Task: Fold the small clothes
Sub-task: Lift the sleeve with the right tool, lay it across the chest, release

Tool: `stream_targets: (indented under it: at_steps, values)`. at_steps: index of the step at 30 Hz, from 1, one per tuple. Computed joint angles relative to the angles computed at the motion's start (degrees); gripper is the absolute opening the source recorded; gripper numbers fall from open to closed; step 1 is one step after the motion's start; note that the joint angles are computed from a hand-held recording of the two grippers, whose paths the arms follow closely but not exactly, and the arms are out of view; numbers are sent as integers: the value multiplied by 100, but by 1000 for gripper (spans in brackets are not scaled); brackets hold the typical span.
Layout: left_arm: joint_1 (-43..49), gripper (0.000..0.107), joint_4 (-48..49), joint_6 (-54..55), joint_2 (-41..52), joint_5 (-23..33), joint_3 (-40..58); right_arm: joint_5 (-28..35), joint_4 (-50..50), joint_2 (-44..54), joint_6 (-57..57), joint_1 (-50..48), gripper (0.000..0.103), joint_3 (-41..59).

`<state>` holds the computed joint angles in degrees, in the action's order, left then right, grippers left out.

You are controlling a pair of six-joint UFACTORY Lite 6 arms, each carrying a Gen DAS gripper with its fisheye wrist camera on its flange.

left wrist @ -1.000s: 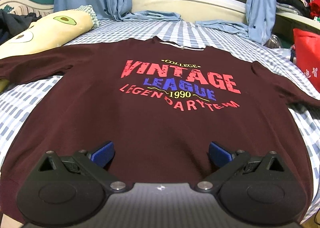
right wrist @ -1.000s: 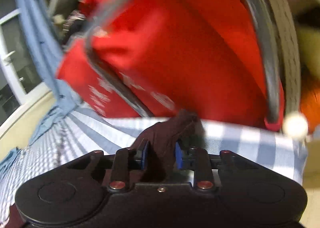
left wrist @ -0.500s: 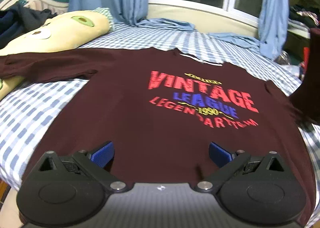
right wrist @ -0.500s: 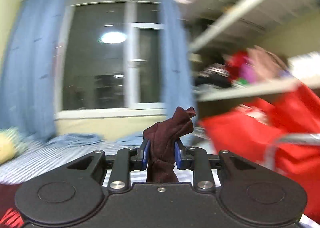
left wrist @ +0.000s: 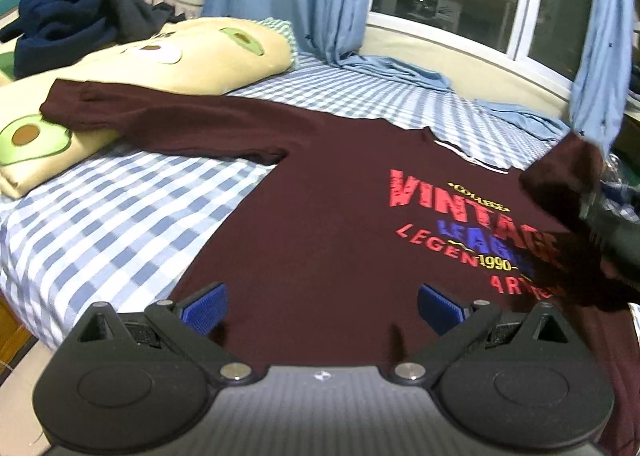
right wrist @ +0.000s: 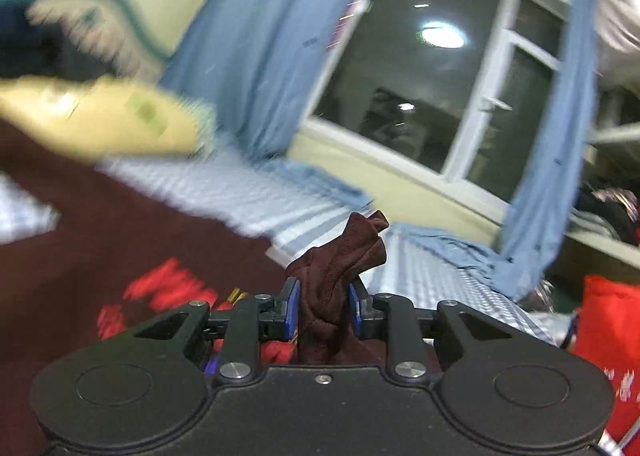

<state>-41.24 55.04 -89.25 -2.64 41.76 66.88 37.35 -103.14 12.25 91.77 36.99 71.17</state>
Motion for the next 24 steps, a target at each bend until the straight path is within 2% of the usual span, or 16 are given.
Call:
stream_targets:
  at_steps: [5,7,8,9,10,11,15,20,24]
  values:
    - [131,102,8,107,115,-152,133,-35,368,167,-390,331,30,-263]
    - [118,102,229,23,242,-190,295,-218,398,22,-382,329,35,-452]
    - [94,102,332,-22,354,-195,423,-496,296,-100,-391,161,41,-578]
    - [83,102,428,-55,444,-208,535,-558,239,-203,-372,174,57,-712]
    - [66,102,548,-116,560,-221,670,-586,119,-348,-304,197,67,-906]
    - [51,102,647,-179,668,-237,787,-660,52,-493,-286,173,70,-1059]
    - [34,102,919,-266,1361,-496,1495,-1042,134,-1630,-152,-119,93,-2004]
    - [17,102,796,-101,2394,-897,2489,-1726,328,-2493,-196,-1467,98,-2436]
    - [11,102,498,182,3263,-1000,3282,-2846,185,-2263,275,-3159,100,-1997]
